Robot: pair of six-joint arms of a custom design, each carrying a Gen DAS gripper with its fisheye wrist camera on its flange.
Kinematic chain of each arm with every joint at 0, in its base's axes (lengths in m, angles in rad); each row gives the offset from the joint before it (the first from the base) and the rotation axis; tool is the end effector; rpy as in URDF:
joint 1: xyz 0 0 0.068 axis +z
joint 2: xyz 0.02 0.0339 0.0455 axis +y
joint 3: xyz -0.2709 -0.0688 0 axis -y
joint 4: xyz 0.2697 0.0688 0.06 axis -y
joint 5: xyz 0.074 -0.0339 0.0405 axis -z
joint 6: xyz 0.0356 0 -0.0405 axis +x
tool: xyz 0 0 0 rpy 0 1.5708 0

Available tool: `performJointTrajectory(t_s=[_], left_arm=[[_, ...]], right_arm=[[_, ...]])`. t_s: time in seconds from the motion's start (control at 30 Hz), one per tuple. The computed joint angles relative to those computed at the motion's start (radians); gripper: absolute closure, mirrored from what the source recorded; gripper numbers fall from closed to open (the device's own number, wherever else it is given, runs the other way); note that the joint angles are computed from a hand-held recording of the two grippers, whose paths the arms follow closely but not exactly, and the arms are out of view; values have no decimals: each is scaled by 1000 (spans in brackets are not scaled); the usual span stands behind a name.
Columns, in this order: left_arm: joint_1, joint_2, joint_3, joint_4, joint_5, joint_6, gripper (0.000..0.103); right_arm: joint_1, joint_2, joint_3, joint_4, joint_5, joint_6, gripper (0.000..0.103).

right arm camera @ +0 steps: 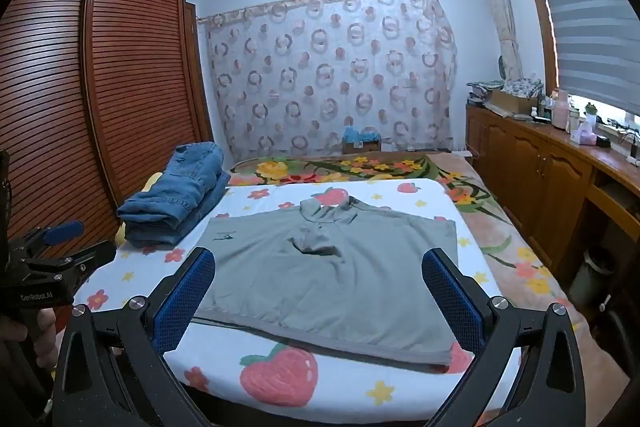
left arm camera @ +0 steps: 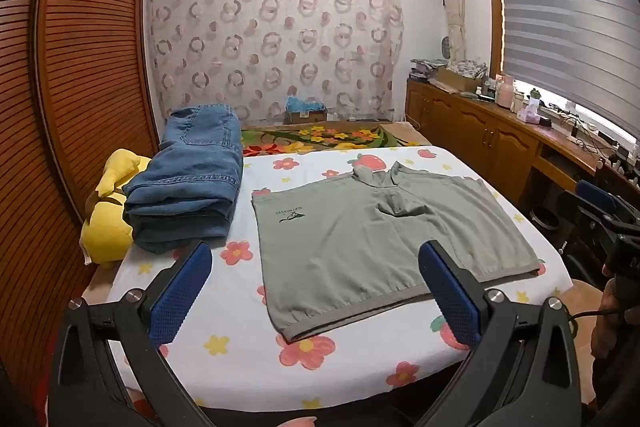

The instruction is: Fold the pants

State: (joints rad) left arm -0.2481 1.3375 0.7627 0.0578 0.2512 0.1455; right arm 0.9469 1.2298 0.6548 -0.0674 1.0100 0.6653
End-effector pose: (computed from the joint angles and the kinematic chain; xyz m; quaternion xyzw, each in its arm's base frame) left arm 0.2990 -0.0849 0.2272 0.2295 0.8287 -0.1337 0.4927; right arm 0.1780 0.1957 0.2168 0.1046 0.8052 -0.0168 0.5834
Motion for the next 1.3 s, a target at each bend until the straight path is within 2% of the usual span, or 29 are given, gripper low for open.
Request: performJointTrajectory(t_s=[0.43, 0.63, 1.3], left_arm=[[0, -6, -10, 16, 2, -13, 0], [37, 6, 10, 5, 35, 1, 0], [30, -4, 8, 1, 23, -1, 0]], right_arm=[[3, 1, -6, 11, 9, -10, 0], [15, 3, 8, -16, 19, 4, 0], [30, -5, 6, -53, 35, 42, 0]])
